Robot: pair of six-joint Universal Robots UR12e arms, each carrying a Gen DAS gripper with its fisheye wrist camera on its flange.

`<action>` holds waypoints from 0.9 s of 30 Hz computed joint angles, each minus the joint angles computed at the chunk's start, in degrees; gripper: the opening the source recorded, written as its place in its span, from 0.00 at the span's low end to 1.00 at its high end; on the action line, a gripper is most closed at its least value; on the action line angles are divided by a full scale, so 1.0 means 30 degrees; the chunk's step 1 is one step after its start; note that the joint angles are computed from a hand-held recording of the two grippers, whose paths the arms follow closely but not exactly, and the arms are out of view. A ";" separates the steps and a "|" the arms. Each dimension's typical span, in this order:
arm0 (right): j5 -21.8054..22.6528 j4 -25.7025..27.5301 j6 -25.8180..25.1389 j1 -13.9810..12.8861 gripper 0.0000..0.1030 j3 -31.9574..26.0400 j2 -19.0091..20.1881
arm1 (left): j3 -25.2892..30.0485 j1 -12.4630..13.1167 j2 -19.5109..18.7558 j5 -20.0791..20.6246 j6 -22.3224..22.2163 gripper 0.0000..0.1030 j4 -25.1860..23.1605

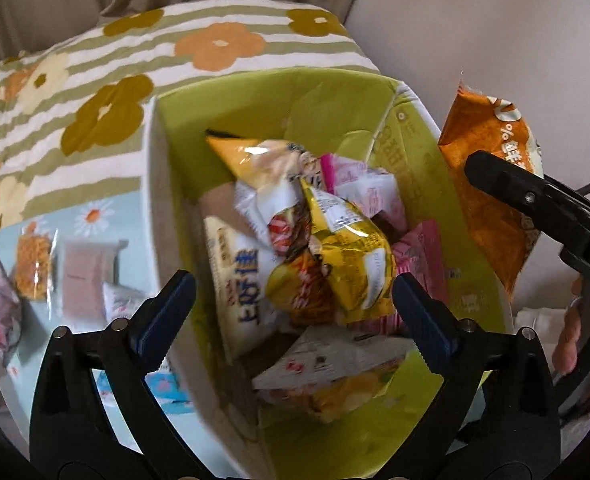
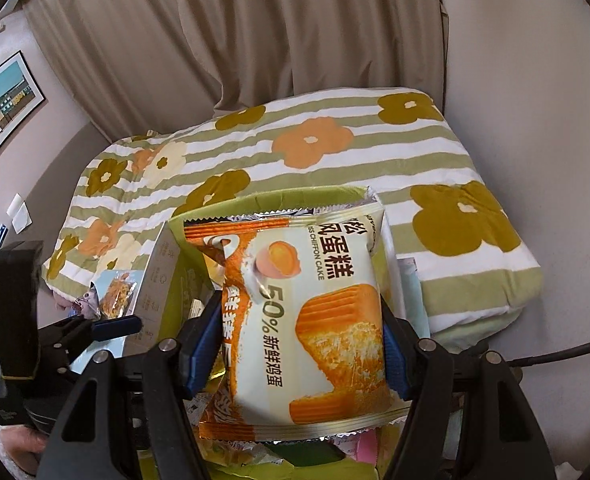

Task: Organize snacks
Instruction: 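Carry the gold bag and cake packet into the box and release both, then move both tools back over the remaining snacks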

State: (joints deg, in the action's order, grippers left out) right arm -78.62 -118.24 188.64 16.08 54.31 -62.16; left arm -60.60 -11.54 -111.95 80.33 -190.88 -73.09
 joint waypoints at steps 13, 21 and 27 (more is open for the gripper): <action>-0.0294 0.0741 -0.0470 0.0264 0.62 -0.0805 0.0677 | -0.2136 0.0672 0.1576 -0.0171 -0.0352 0.95 0.1656; 0.0184 -0.2643 -0.1652 0.0356 0.99 0.1216 -0.0349 | -0.2909 0.0718 0.2220 0.0388 -0.1009 0.95 0.2424; 0.0627 -0.2663 -0.2311 0.0419 0.99 0.2018 -0.1024 | -0.4228 0.0708 0.3388 0.1501 -0.1645 0.95 0.3084</action>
State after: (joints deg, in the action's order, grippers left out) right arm -76.74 -126.23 181.70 17.34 60.37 -65.24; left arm -73.28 -9.42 -101.79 84.83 -195.82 -63.83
